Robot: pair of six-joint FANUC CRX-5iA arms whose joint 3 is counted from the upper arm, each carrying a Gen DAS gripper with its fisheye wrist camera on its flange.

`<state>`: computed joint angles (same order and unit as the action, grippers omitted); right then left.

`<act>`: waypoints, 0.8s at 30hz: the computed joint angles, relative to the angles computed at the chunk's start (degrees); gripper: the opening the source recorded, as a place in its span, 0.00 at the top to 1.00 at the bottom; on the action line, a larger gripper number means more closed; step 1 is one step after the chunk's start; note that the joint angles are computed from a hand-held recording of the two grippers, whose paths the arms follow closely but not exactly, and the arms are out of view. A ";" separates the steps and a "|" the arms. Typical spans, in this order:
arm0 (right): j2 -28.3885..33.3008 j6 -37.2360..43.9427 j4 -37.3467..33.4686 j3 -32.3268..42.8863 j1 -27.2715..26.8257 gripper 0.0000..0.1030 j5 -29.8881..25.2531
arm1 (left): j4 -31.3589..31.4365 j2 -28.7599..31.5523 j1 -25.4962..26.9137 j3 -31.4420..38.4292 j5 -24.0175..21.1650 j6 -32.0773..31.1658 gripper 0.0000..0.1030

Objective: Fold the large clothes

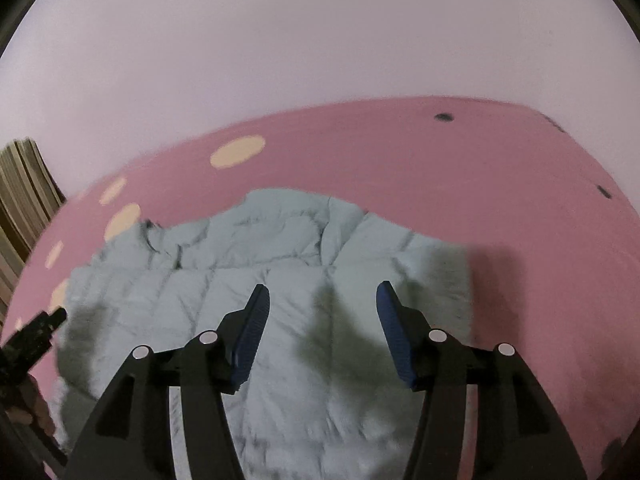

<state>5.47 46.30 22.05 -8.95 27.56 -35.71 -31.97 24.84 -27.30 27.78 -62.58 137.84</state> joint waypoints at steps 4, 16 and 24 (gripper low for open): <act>5.65 1.28 0.35 3.06 0.39 0.46 -4.19 | 1.94 4.19 1.34 3.56 -4.52 -1.52 0.32; 2.89 -1.08 3.95 -0.22 2.09 0.45 -1.68 | -1.41 2.52 -0.94 3.39 -4.52 2.83 0.32; 6.23 4.88 -1.13 3.82 4.98 0.45 -2.73 | 3.44 7.94 -1.87 7.88 -1.79 -2.94 0.31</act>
